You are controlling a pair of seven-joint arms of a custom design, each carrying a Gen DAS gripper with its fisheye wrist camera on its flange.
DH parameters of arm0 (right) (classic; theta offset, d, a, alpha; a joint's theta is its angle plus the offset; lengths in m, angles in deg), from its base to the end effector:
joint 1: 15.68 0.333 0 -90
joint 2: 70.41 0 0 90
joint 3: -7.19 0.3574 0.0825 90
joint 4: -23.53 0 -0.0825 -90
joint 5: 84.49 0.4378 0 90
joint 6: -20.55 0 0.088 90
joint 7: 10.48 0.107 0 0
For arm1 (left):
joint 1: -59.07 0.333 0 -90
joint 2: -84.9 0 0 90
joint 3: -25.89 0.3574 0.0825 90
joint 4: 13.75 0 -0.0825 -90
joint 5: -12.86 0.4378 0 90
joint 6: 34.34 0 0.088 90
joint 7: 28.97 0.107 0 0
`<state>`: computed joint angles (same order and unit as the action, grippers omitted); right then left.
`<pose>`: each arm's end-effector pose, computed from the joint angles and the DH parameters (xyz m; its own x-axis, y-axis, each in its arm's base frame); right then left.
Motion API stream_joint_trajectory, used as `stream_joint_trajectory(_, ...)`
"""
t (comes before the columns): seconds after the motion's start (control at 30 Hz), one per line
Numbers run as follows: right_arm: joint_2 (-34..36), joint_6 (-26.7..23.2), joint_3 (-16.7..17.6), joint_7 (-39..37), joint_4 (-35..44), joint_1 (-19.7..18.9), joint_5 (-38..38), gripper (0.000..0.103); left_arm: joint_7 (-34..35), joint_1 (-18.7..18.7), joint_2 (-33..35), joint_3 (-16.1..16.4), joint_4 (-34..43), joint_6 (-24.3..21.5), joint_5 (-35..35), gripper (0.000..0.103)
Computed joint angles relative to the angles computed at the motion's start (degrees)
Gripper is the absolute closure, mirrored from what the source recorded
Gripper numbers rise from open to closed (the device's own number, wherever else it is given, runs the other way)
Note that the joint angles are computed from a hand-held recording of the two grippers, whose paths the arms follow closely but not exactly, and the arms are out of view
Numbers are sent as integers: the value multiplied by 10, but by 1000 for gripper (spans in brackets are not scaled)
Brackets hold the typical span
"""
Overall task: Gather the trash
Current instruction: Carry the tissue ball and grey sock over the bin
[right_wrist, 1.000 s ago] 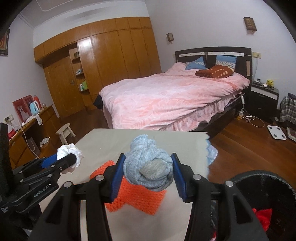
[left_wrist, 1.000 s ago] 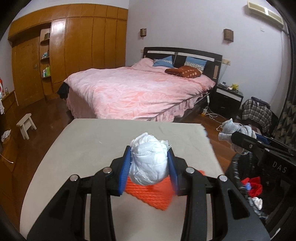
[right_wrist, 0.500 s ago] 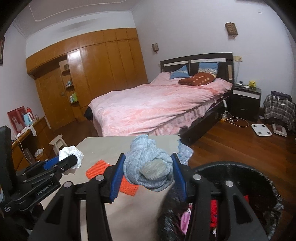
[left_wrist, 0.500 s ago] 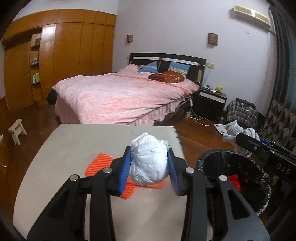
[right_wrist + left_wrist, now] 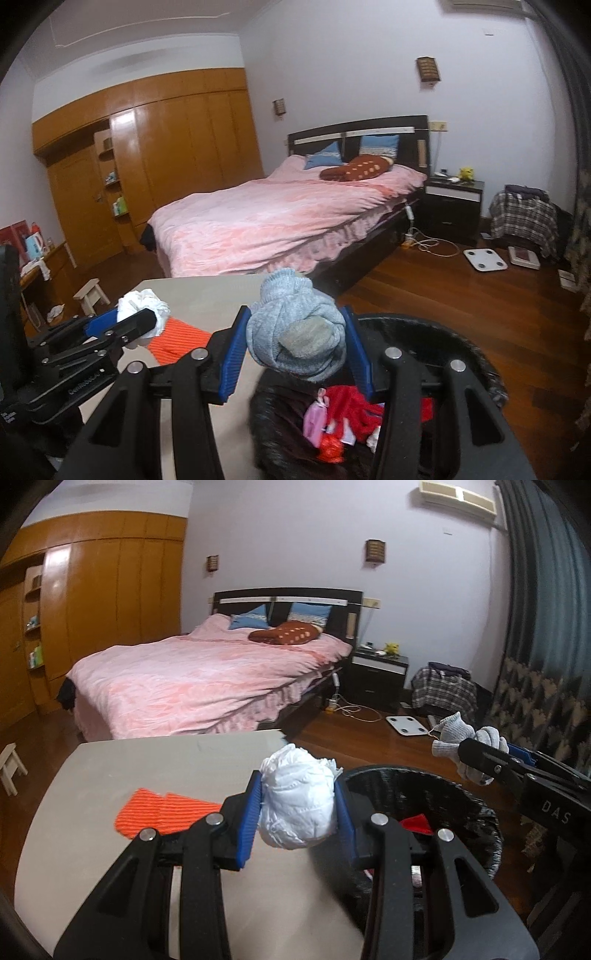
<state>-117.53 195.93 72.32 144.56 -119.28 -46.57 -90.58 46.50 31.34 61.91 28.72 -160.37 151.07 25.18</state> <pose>0.3748 0.3553 0.5057 -0.0655 -0.9792 -0.1921 -0.3966 0.2022 -0.8955 0.4287 -0.2195 0.5457 -0.4228 -0.9040 0.0636 -0.4544 0.1508 -0.8779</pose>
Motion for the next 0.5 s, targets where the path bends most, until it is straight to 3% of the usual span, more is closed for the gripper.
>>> stream_joint_trajectory(0.5, -61, -37, -66, 36, -81, 65, -21, 54, -6, -44, 51, -17, 36, 11, 12, 67)
